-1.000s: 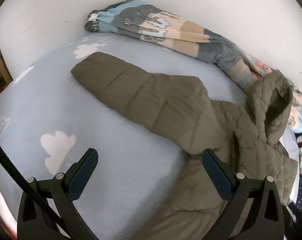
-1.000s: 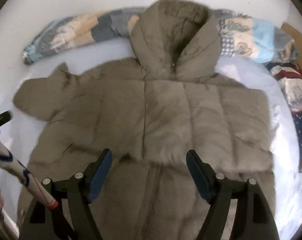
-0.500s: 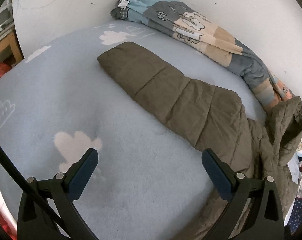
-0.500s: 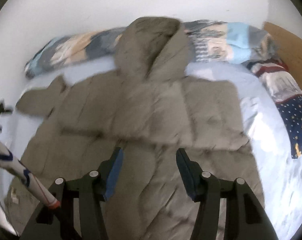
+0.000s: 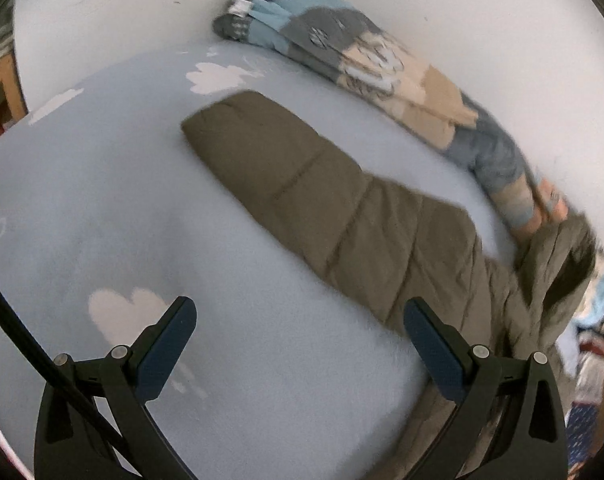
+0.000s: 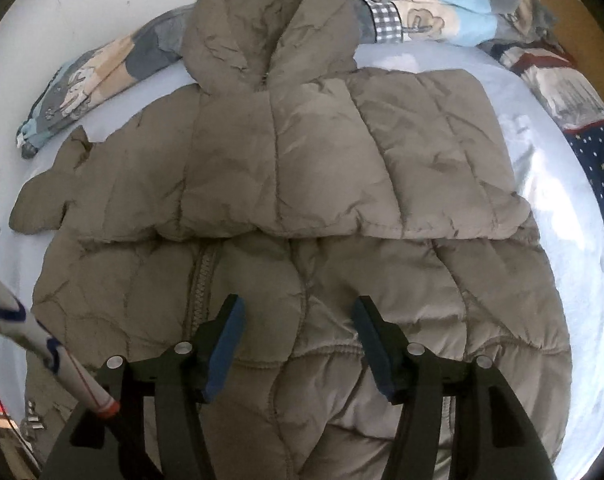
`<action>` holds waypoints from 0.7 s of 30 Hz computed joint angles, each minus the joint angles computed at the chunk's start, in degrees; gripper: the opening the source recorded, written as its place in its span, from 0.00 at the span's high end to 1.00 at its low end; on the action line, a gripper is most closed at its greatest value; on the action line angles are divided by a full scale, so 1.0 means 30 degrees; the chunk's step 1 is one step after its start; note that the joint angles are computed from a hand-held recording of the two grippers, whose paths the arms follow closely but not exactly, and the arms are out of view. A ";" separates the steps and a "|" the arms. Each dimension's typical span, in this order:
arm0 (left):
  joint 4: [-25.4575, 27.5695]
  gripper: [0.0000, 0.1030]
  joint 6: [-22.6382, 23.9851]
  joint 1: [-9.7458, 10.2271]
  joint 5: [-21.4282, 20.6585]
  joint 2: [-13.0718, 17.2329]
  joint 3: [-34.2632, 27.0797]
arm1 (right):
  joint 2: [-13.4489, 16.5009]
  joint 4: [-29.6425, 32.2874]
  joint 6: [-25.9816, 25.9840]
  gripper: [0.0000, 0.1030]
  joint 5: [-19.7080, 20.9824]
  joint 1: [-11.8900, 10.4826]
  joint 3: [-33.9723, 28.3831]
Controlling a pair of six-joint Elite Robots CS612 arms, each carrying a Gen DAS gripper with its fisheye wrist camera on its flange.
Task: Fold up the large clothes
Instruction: 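Move the left gripper to the cuff of the other sleeve, then grasp the sleeve cuff with the left gripper and lift it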
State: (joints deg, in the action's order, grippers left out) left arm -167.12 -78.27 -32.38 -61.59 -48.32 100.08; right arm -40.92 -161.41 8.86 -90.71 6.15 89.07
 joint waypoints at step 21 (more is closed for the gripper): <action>-1.1860 0.37 -0.2679 0.4243 -0.3620 0.4170 -0.0182 | 0.0450 0.0489 -0.0290 0.28 -0.0545 0.0233 -0.0475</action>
